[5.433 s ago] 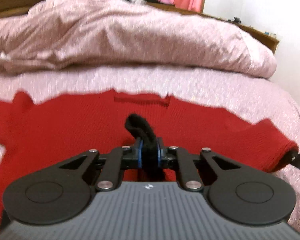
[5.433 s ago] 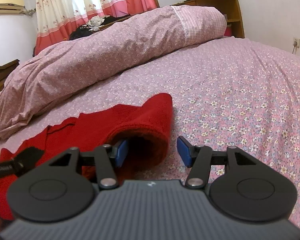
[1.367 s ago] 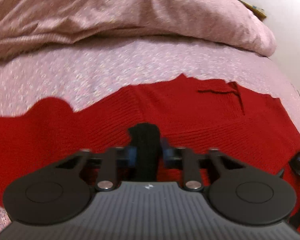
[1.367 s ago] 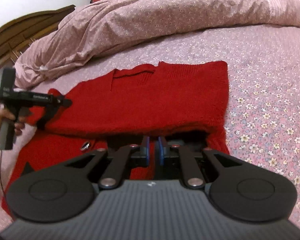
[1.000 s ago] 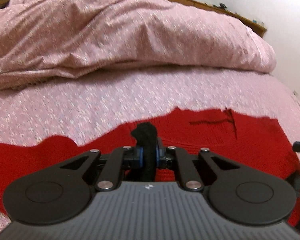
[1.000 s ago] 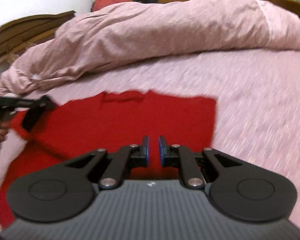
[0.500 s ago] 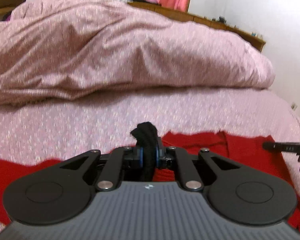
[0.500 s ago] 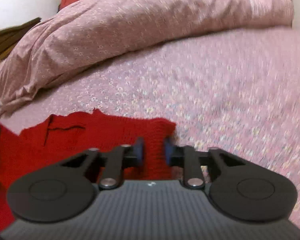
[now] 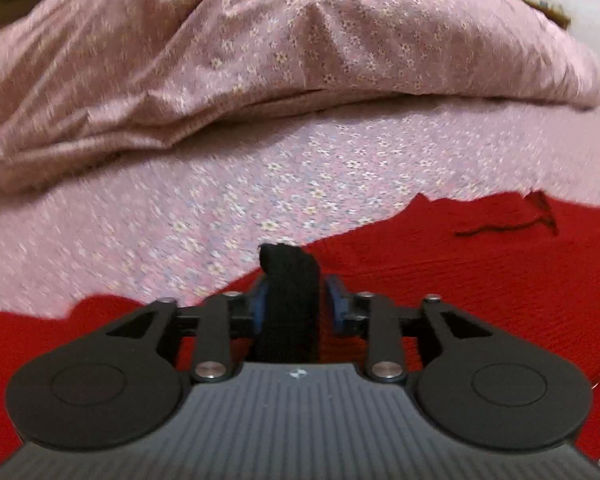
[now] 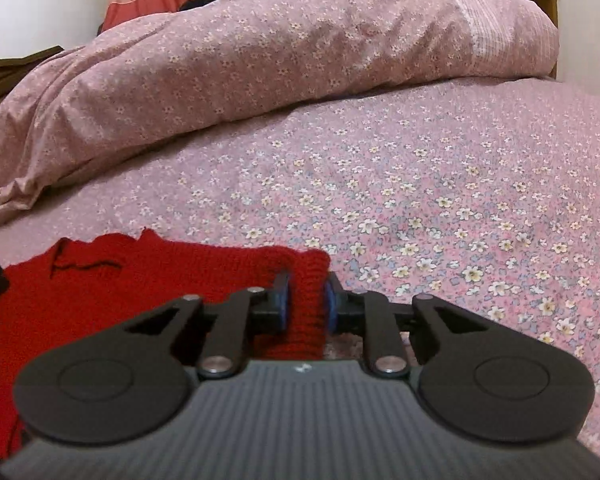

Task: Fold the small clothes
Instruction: 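Lift the black cuff, lay it on the cardigan body, open left gripper, then move the left gripper to the black cuff of the other sleeve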

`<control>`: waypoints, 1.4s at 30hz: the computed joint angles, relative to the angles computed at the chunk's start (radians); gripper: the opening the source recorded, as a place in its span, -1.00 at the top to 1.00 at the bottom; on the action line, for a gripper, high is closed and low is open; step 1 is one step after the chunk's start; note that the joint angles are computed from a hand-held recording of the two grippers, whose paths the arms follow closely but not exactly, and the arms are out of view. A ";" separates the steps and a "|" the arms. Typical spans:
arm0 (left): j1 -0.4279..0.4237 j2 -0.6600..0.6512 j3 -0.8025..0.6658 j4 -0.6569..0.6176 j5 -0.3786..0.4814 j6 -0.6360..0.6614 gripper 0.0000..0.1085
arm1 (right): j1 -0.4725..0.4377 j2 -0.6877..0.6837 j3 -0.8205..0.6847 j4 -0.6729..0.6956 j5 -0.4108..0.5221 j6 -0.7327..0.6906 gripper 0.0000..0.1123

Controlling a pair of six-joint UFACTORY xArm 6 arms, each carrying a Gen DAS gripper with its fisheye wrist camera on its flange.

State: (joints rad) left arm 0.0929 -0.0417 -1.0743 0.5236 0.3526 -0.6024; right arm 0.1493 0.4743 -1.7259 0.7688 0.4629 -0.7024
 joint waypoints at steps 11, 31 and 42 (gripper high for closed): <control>0.032 -0.187 0.101 -0.224 0.028 0.151 0.20 | -0.012 -0.209 0.189 0.102 0.047 -0.139 0.51; -0.073 -0.247 0.230 -0.001 0.069 -0.103 0.20 | -0.011 -0.355 0.396 0.202 0.163 -0.161 0.59; -0.078 -0.503 0.342 -0.048 0.237 -0.152 0.13 | 0.014 -0.526 0.544 0.222 0.082 -0.153 0.02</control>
State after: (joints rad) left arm 0.0147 -0.5445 -0.7320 0.4753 0.5898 -0.7546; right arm 0.1630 -0.0520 -1.1814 0.9909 0.5453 -0.8557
